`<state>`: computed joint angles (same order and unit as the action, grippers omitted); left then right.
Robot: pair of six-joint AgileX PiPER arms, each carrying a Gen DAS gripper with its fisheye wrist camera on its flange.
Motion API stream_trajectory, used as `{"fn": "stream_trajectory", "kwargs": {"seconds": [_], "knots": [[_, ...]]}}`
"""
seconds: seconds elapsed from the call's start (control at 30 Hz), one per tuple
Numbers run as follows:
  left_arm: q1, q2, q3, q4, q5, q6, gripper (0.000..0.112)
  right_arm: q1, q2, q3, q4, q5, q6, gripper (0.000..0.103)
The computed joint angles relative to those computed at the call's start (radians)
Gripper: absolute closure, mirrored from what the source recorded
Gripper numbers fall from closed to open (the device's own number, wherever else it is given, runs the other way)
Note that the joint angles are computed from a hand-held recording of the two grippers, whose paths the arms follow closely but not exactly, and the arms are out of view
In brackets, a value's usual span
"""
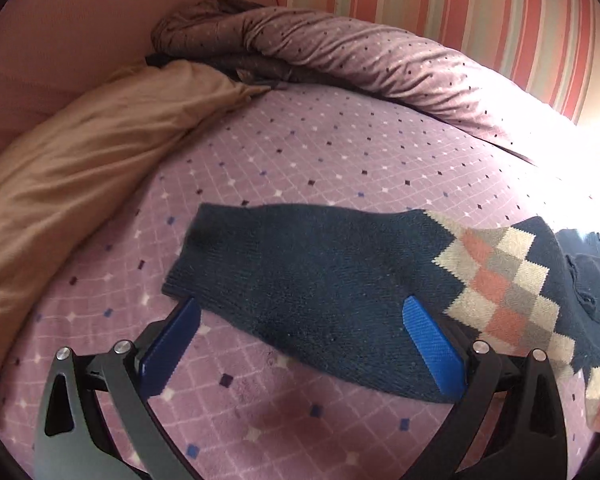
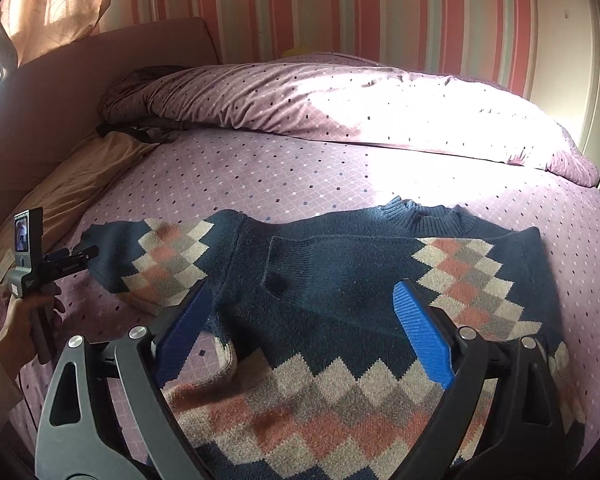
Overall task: Fold small clothes
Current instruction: 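Grasp the other sleeve cuff with the left gripper and lift it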
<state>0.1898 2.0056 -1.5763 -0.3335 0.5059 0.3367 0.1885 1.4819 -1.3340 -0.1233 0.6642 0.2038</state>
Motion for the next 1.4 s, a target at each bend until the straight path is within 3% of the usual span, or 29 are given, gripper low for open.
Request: {"fn": "stream_trajectory", "kwargs": {"seconds": [0.2,0.33,0.37,0.4,0.47,0.57,0.77,0.87,1.03,1.17,1.4], "knots": [[0.025,0.152,-0.229,0.035,0.192,-0.137,0.011,0.019,0.032,-0.024,0.000,0.001,-0.003,0.010],[0.020,0.194,-0.298,0.064,0.218,-0.159,0.018,0.020,0.041,-0.026,0.011,-0.004,-0.015,0.009],[0.014,0.191,-0.297,0.080,0.213,-0.165,0.032,0.020,0.042,-0.025,0.010,-0.008,-0.013,0.009],[0.010,0.189,-0.296,0.095,0.201,-0.173,0.056,0.018,0.041,-0.021,0.014,-0.011,-0.015,0.009],[0.014,0.186,-0.292,0.083,0.188,-0.180,0.085,0.013,0.041,-0.020,0.022,-0.012,-0.022,0.009],[0.015,0.171,-0.274,0.067,0.177,-0.196,0.092,0.005,0.040,-0.017,0.031,-0.016,-0.030,0.009],[-0.059,0.060,-0.164,0.289,0.031,-0.370,0.095,-0.026,0.027,-0.003,0.069,-0.024,-0.067,0.009],[-0.099,0.013,-0.168,0.371,0.032,-0.438,0.095,-0.061,0.022,0.002,0.118,-0.032,-0.109,0.009],[-0.212,-0.027,-0.253,0.554,0.124,-0.584,0.095,-0.120,0.030,-0.014,0.114,-0.033,-0.147,0.009],[-0.328,-0.036,-0.350,0.663,0.253,-0.712,0.095,-0.222,0.046,-0.060,0.187,-0.011,-0.243,0.009],[-0.609,-0.040,-0.484,0.841,0.458,-0.890,0.095,-0.507,0.105,-0.187,0.381,0.063,-0.541,0.009]]}}
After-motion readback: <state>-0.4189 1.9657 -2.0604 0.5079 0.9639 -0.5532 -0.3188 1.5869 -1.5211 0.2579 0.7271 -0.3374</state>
